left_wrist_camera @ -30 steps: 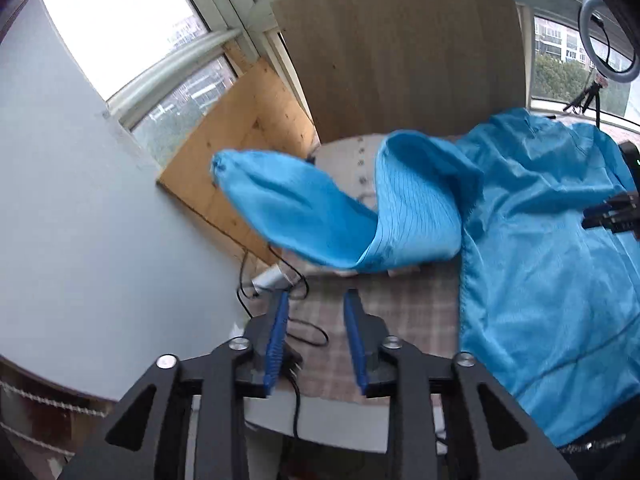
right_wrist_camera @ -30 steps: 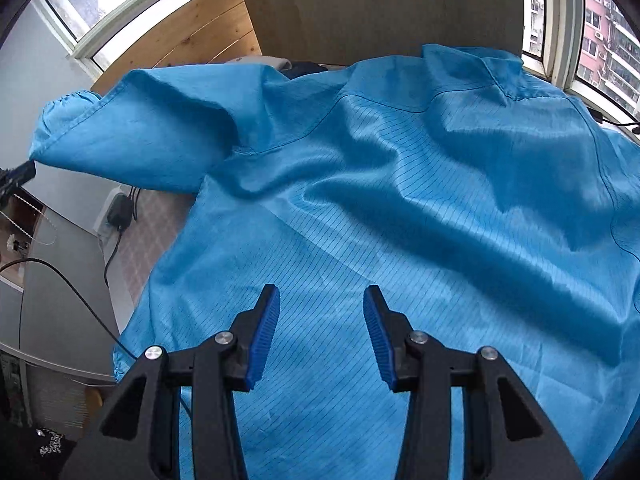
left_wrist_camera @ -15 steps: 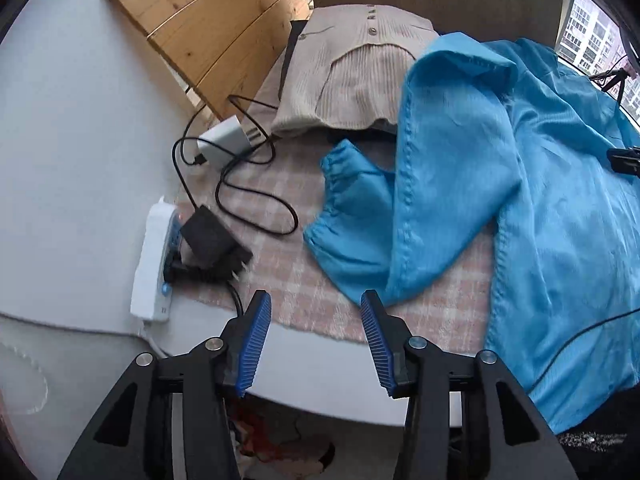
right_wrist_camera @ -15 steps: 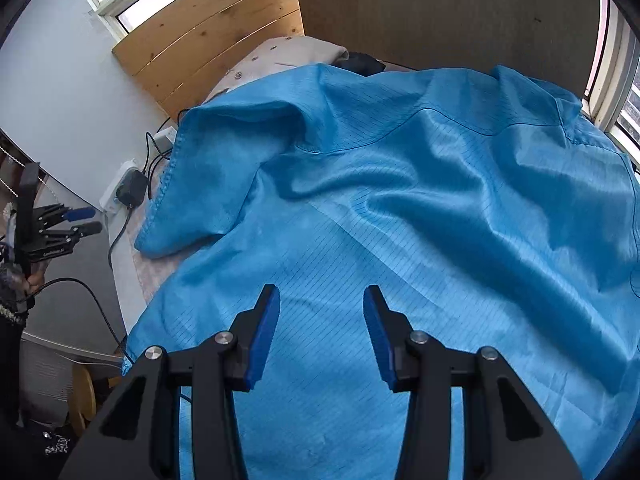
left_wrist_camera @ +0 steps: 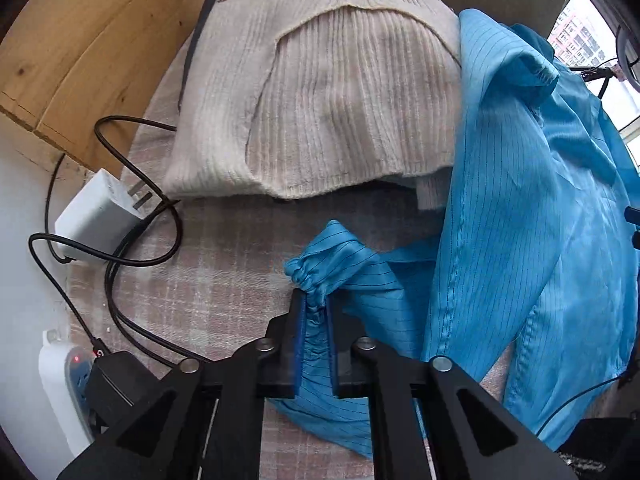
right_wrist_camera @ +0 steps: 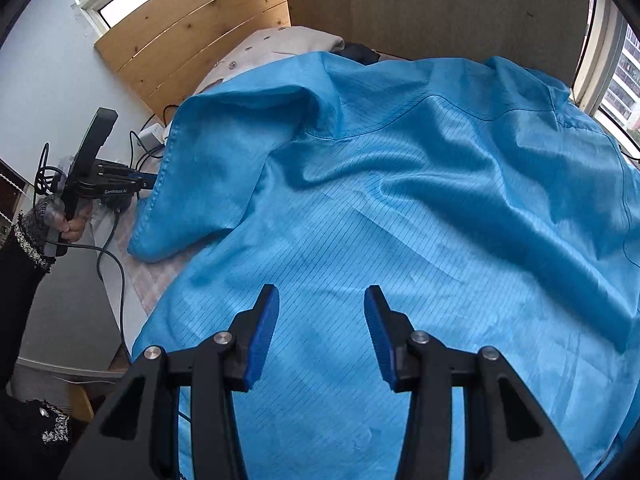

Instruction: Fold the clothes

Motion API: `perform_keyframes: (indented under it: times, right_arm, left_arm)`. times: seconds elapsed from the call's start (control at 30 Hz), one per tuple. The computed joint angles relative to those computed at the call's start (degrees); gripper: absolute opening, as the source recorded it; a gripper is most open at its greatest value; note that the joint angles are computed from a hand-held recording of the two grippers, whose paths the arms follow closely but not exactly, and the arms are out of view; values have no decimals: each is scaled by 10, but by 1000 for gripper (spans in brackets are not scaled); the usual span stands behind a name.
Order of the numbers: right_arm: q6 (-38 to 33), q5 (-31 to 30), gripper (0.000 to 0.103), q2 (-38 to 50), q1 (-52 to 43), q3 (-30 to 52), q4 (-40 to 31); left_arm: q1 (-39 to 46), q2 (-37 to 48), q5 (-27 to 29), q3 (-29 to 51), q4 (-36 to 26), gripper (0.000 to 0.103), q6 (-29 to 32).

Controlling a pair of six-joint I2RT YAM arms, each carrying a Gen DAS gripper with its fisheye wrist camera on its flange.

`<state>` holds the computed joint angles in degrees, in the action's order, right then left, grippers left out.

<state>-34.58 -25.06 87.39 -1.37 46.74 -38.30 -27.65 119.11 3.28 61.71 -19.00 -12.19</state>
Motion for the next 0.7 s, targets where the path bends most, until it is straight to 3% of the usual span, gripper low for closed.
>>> perform_keyframes:
  times: [0.1,0.2,0.3,0.4,0.57,0.7]
  right_arm:
    - [42,2,44,31,34,21,27]
    - [69,9,44,66,66,83,37]
    - [106,6,44,117,88,198,0]
    - [144,-4,44,175,106,316,-23]
    - [164,87,44,319,145,504,-56]
    - [101,178,44,447,160,642,-131]
  left_arm:
    - [16,-79,-19,-26,-18,8,12]
    - [43,-229,-79,-47,-77,8,28]
    - [86,-393,-120,-36,-156,8,68]
    - [104,-504,-163,-26,-214,10,96]
    - [104,-592,-142,-114,-267,10,74]
    - [84,-602,-83,-204,-256,6,19]
